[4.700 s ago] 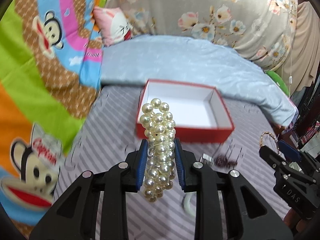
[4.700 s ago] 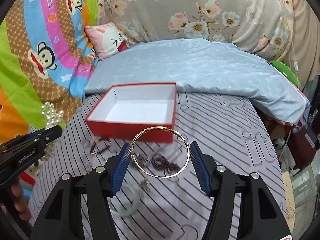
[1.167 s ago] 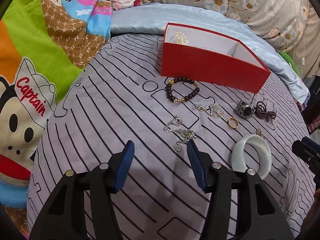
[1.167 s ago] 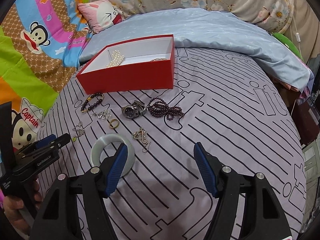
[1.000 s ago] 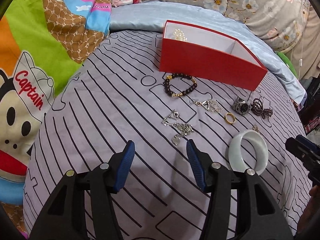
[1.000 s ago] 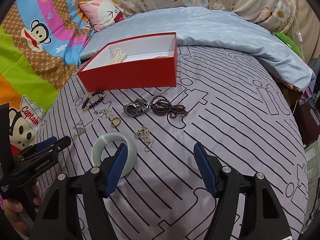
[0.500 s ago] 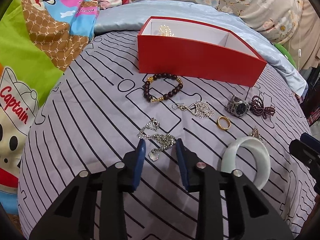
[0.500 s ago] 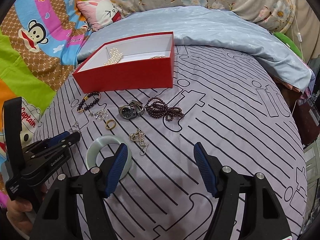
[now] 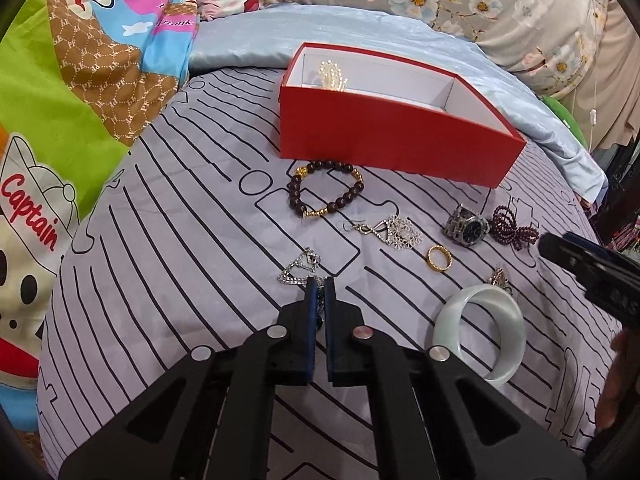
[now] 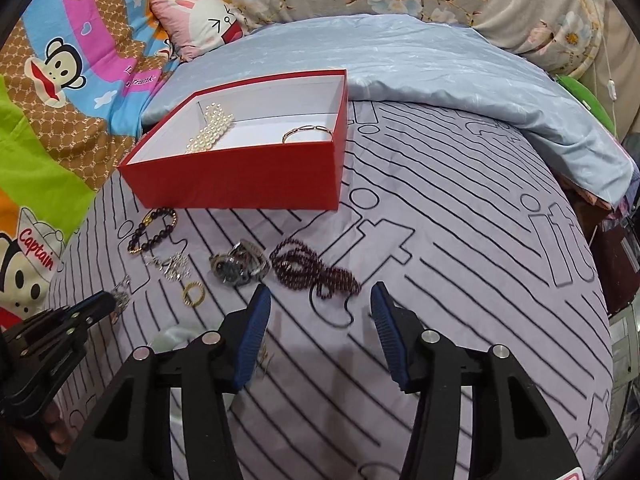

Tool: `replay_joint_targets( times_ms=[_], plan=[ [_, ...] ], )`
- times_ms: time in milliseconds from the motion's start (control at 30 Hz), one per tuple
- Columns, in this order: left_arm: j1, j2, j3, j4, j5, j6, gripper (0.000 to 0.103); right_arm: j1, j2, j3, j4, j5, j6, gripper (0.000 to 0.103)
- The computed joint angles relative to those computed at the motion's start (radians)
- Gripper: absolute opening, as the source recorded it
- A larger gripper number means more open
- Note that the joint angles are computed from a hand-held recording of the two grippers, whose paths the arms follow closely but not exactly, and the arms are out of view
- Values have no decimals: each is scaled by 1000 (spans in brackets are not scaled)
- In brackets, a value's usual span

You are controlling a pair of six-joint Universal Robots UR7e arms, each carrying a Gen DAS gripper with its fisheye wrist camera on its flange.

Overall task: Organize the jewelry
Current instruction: 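Grasp the silver pendant with the left tool while the right grasps dark beads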

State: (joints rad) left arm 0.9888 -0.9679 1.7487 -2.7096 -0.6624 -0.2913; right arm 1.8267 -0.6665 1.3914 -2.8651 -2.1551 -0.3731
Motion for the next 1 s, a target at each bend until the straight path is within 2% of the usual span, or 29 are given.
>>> replay_joint_targets(
  times_ms=[267,533,633,767,833,867,1000],
  plan=[
    [2,-11,-2,4,1,-2,2,-12,60,-98,75,-2,-56,47],
    [6,-13,-5,16,-6,-8,2,-29,64,-108,125,9,-53,38],
    [7,-13,-7,22,-5,-15,2,-30,58,-97,122,15,-55,33],
    [7,-14,-5,23,-7,-17,2,-31,49,-84,121,27,-52,18],
    [7,-15,-4,24,-7,-19,2,-32,44,-77,124,35,-47,16],
    [6,-15,-3,24,-8,-19,2,-32,44,-77,125,34,-43,10],
    [4,-17,0,21,-6,-18,2,-34,31,-57,114,44,-29,10]
  ],
)
